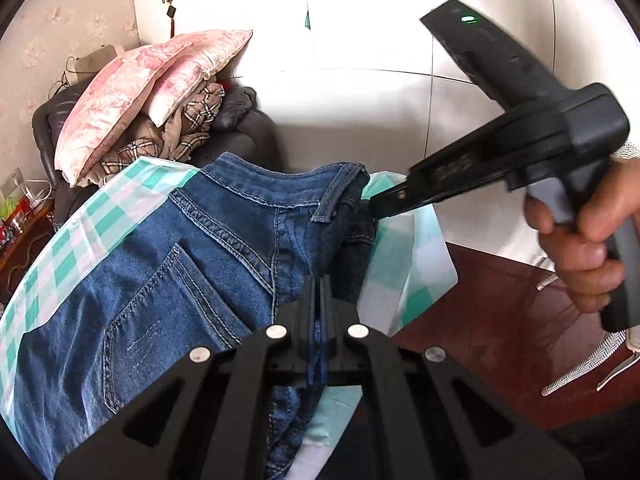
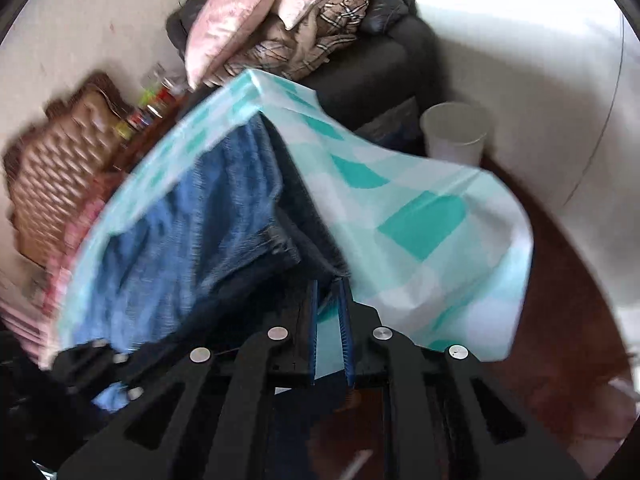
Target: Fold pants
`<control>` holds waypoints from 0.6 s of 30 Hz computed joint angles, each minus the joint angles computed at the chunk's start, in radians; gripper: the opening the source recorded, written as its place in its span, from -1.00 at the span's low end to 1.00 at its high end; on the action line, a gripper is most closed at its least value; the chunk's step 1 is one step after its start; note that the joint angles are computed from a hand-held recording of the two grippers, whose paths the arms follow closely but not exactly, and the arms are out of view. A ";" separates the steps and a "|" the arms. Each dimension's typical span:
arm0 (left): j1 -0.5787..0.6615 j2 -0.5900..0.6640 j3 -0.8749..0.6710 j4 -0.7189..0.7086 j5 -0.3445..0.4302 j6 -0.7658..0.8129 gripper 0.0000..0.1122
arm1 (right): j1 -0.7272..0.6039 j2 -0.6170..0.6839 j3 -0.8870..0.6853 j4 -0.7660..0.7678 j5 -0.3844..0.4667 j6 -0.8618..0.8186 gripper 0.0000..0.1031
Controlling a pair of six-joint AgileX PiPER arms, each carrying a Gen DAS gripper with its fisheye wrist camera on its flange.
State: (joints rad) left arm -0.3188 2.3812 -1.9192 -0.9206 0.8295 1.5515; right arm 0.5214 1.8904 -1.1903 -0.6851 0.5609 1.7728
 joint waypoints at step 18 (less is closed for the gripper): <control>-0.026 -0.030 0.180 -0.100 -0.059 0.147 -0.11 | 0.136 -0.014 -0.048 -0.150 0.430 0.221 -0.43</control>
